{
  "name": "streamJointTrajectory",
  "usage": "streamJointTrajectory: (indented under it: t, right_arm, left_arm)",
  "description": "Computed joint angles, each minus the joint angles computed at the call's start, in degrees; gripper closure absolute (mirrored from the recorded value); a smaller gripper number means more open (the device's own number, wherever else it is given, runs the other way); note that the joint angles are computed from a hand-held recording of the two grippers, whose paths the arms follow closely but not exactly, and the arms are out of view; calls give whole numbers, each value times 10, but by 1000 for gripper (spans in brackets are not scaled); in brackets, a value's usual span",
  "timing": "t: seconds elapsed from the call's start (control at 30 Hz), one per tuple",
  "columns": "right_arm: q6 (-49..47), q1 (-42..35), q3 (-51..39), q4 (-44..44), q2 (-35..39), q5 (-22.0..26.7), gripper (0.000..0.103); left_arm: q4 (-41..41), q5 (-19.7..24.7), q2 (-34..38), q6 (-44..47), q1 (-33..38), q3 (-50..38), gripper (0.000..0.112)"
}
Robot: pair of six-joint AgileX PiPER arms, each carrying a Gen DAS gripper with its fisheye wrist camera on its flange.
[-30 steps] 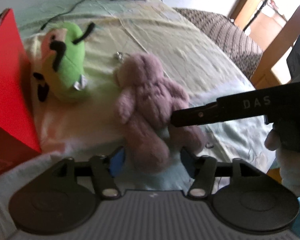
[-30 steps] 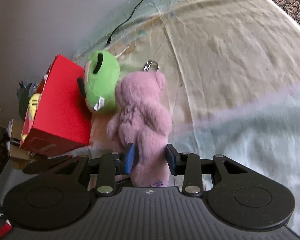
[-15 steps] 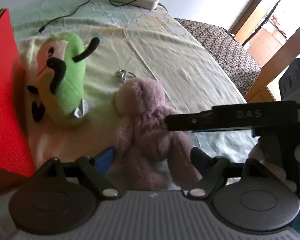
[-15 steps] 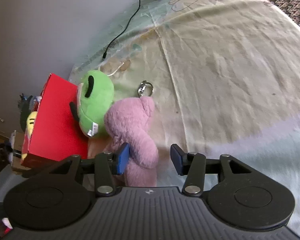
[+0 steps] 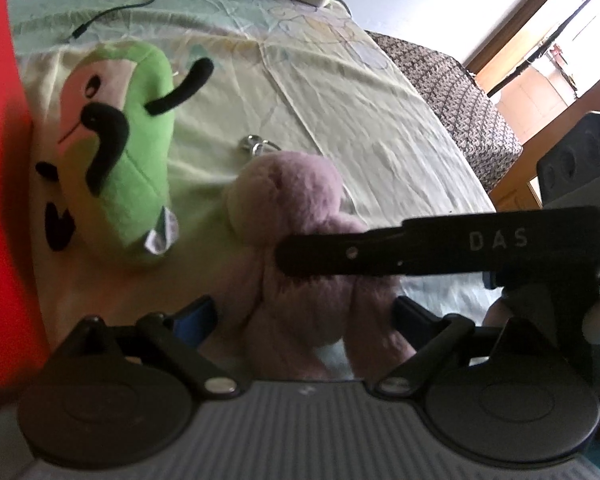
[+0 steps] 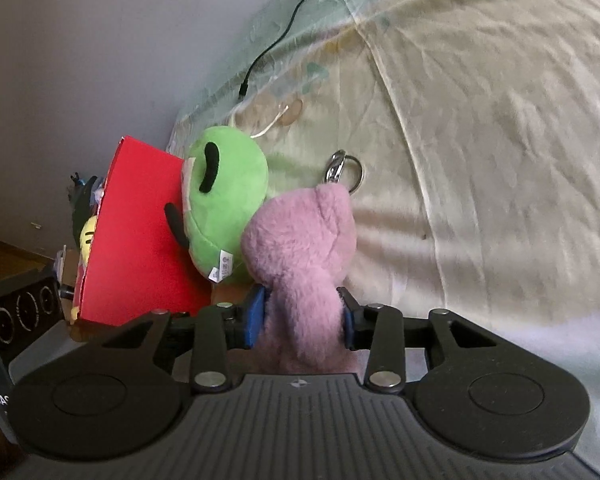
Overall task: Organize objects
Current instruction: 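Lift the pink teddy bear off the bed with the right gripper, then carry the pink teddy bear with the right gripper over the red box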
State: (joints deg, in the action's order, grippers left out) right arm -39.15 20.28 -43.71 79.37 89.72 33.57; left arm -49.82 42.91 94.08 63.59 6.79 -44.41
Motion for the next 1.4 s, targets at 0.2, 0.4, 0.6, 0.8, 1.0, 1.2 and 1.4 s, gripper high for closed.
streamJointTrajectory:
  t: [0.2,0.4,0.6,0.8,1.0,1.2,1.4]
  right_arm:
    - [-20,-12,8,14,-1,24,65]
    - [-12,-8,17,-2,-27,16,65]
    - [29,17,30,-43,-83,-18,65]
    - [78,60,35,-77,-139,-72,65]
    - [158,117,28,-142,-174,-129,65]
    - [289,194,7,-246,-187,-195,65]
    - [529,266,-43,-481,-171,-243,65]
  left_arm:
    - [9,-31,-4,-12,-31,5,20]
    - [6,-21,-18,-1,-27,10,22]
    - [-3,-12,-66,18,-21,33,22]
    - [-20,26,-121,46,13,45,22]
    - [-29,87,-165,77,76,49,22]
    - [-32,175,-199,120,174,35,22]
    - [-39,265,-208,172,282,0,22]
